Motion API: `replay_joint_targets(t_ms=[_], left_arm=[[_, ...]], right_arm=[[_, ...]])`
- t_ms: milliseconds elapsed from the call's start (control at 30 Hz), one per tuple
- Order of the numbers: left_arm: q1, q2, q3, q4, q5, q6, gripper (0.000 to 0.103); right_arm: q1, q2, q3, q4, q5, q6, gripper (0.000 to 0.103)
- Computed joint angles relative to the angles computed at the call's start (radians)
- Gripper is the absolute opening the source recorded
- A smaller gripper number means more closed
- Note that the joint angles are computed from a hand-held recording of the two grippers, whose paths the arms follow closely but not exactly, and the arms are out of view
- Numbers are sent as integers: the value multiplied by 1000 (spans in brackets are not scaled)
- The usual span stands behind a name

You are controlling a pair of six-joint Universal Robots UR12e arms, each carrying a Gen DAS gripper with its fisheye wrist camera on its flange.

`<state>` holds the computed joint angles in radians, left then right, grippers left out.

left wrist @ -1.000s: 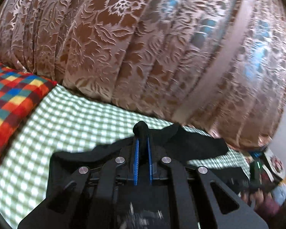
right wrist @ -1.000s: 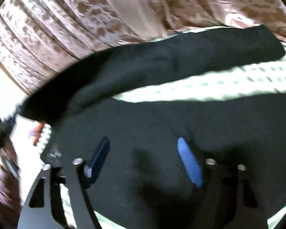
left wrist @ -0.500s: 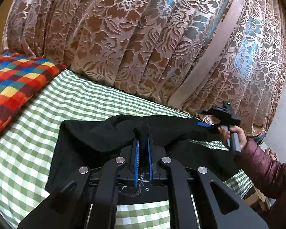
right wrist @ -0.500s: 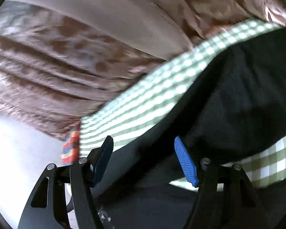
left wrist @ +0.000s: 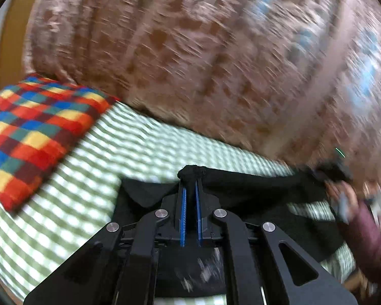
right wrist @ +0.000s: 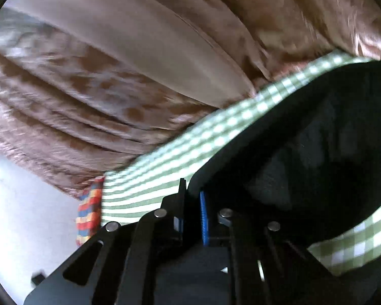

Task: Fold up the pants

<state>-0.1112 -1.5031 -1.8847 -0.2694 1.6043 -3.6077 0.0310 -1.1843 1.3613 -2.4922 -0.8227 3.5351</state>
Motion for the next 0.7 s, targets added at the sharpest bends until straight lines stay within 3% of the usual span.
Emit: replay_joint_targets(t_ms=[133,200,233,333,400,467,567,633,700], left_arm=[[17,-17,24,31,45,-12,5],[24,-2,1,20,18,-37,5],[24,9,-15,9,17,-50,5],[41,55,-101,-8,-43,-163,5],[48,84,-153,-38,-73,-237,5],[56,108,-191,-68,-103,-314,9],[68,143,-235,-58,-140,-417,25],[88,166,-275,25,-206,-500,37],[94,176,-290,76,-234,-539,41]], right_arm=[[-36,-107,143,-103,134,-85,9],[-52,-158,210,-67,187,-160,9],[-61,-193,259,-3,218,-227,9],[-67,-260,343,175,194,-371,9],[-68,-279,381,234,177,-392,9],[-64,-287,407,251,135,-387,9],[-62,-282,420,251,114,-366,9],[-59,-278,418,250,107,-367,9],[-53,-272,415,241,99,-362,9]])
